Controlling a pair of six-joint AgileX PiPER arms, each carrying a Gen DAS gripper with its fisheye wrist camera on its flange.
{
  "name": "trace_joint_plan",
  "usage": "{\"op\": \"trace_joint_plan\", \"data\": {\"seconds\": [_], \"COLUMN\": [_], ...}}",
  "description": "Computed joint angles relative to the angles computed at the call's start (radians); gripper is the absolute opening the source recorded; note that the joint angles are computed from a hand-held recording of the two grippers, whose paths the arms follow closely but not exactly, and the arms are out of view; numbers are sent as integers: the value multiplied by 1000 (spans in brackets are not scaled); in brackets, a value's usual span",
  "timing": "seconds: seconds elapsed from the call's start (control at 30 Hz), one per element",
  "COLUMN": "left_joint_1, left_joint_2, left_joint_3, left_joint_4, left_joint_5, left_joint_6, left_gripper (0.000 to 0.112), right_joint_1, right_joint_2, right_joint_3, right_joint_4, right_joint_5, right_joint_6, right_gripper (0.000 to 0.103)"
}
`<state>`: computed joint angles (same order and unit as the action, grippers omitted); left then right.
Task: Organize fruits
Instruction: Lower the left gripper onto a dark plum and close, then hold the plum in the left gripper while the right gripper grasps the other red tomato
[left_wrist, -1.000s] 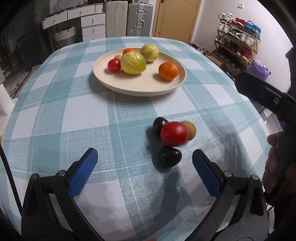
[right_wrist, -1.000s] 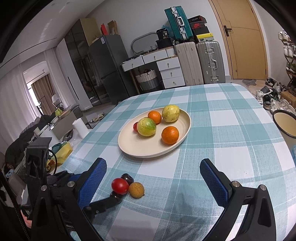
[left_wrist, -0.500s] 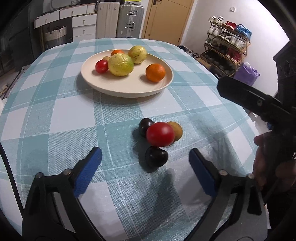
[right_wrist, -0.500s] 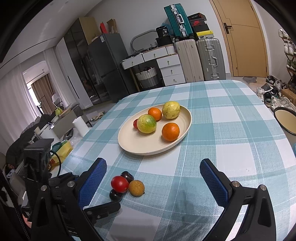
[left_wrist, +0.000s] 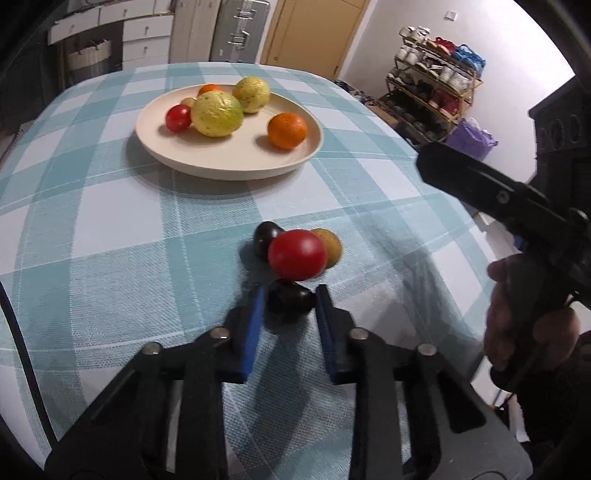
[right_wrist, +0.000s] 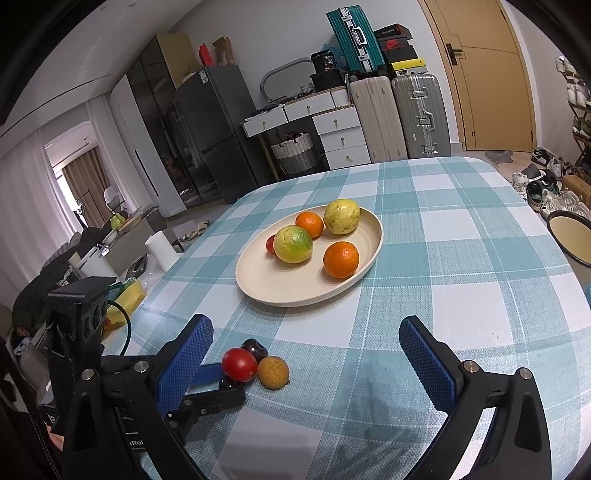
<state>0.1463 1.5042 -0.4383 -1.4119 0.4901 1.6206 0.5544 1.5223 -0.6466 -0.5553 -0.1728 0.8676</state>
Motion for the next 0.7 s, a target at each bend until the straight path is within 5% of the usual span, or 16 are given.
{"op": "trace_joint_plan", "data": {"seconds": [0.17,0.7], "left_joint_1": [42,232], "left_joint_2": [7,10], "left_joint_3": [-16,-25], "left_joint_4": [69,153], "left_joint_5": [50,164], "left_joint_6": [-49,-56], "left_gripper": [23,23], "right_joint_1": [2,26], "right_joint_2": [1,25], "right_joint_3": [-2,-7], "right_joint_4": [-34,-506], "right_joint_5": [2,-24], "right_joint_6": [33,512], "right_gripper": [103,103]}}
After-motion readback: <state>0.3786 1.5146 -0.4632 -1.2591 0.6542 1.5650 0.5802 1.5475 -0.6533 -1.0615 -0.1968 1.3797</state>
